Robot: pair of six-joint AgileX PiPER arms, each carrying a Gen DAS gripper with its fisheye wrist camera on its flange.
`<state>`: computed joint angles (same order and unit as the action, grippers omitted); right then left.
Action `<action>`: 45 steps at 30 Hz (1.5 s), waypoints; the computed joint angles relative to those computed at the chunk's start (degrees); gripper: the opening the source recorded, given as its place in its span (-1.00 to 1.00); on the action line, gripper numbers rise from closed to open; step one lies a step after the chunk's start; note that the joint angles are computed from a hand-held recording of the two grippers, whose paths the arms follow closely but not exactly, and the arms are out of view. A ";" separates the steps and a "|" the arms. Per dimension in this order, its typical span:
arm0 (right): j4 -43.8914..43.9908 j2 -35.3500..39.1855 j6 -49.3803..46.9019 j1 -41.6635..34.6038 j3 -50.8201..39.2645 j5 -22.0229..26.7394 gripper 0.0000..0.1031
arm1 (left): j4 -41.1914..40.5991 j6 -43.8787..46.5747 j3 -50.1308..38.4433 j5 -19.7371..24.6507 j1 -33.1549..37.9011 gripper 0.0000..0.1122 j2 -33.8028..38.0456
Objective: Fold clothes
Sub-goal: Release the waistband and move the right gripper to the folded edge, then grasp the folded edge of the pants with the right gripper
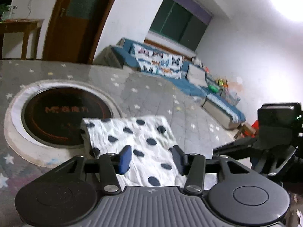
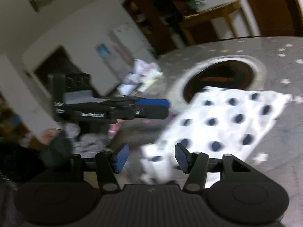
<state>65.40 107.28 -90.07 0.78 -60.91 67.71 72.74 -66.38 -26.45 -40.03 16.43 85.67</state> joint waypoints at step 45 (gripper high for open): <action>14.20 12.27 -11.03 16.83 -9.62 -41.82 1.00 | 5.11 9.71 2.33 -17.90 4.09 0.00 16.93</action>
<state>79.60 119.55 -101.10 17.62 -70.53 25.89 77.85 -56.67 -24.12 -57.92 20.52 102.60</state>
